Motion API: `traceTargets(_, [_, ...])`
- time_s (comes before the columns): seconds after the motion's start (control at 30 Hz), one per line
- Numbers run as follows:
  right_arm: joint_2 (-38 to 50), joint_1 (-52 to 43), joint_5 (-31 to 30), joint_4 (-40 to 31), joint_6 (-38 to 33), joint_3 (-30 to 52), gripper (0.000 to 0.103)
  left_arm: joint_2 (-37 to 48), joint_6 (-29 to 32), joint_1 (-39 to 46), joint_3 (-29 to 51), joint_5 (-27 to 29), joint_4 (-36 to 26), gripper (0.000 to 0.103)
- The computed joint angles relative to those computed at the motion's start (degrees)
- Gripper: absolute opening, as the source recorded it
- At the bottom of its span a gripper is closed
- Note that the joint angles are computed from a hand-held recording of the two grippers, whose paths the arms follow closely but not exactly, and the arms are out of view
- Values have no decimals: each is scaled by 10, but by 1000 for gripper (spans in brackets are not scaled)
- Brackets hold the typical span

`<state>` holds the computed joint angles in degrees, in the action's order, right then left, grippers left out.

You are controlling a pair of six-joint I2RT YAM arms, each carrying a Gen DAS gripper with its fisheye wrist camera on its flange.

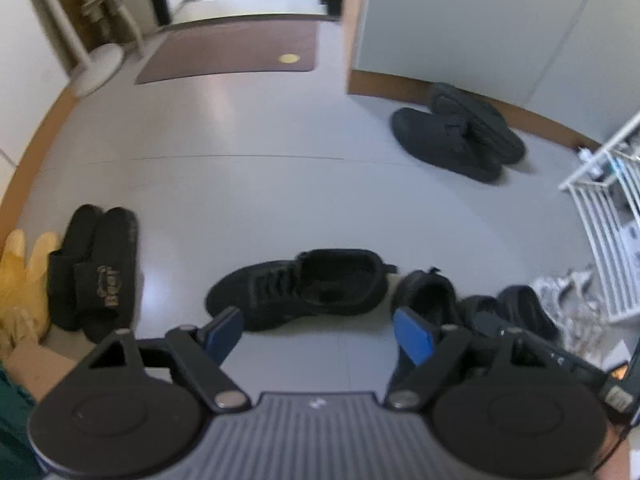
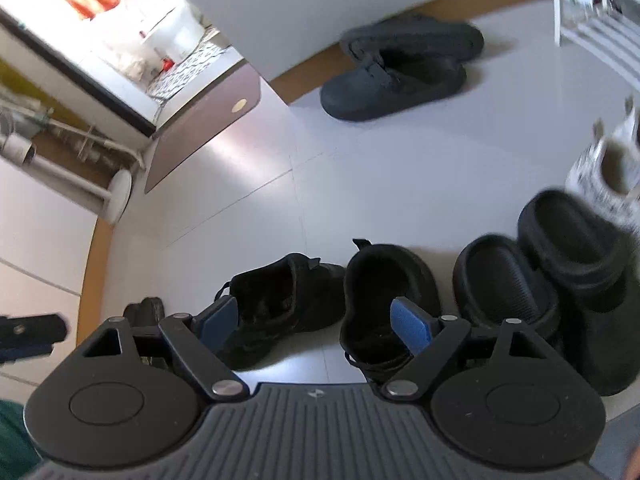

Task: Organize scattered shoes
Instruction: 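Lower the open right gripper onto the black sneaker's heel collar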

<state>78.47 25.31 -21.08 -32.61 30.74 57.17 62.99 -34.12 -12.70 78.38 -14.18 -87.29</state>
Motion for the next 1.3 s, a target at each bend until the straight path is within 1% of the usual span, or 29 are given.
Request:
traceTargets(0.1, [6,1,-9,59,29,-43,85,-1,10,22,-12,-3,3,84])
traceTargets(0.23, [3,20,-2,122,87,-96,84,10,26,49,-26,-16,-5,85])
traceTargets(0.37, [8,43,-3,156,116,-117,84,14,46,72,-37,-8,-5,85])
traceTargets(0.47, [14,63,12,175,127,-124,84,14,69,77,-43,-14,-3,85])
traceTargets(0.53, [16,74,13,187,135,-130,84,8,93,86,-48,-21,-5,85])
traceTargets(0.63, [11,87,10,206,150,-142,83,-3,135,129,-54,-24,0,85])
traceTargets(0.8, [9,124,32,244,189,-158,82,-6,137,150,-51,-13,11,85])
traceTargets(0.87, [14,143,47,256,204,-160,81,-5,127,133,-56,-20,15,85])
traceTargets(0.9, [19,151,51,261,206,-159,78,-6,122,123,-59,-23,17,85])
traceTargets(1.03, [40,170,58,272,207,-154,76,-11,103,94,-50,-18,28,83])
traceTargets(1.1, [48,176,57,277,203,-154,76,-6,92,46,-28,-43,17,83])
traceTargets(1.13, [47,179,62,277,196,-154,76,-4,91,39,-25,-49,14,83])
traceTargets(1.2, [46,187,75,276,178,-155,76,1,90,36,-18,-47,11,83])
traceTargets(1.3, [48,189,73,287,181,-163,76,4,93,45,-15,-25,7,83])
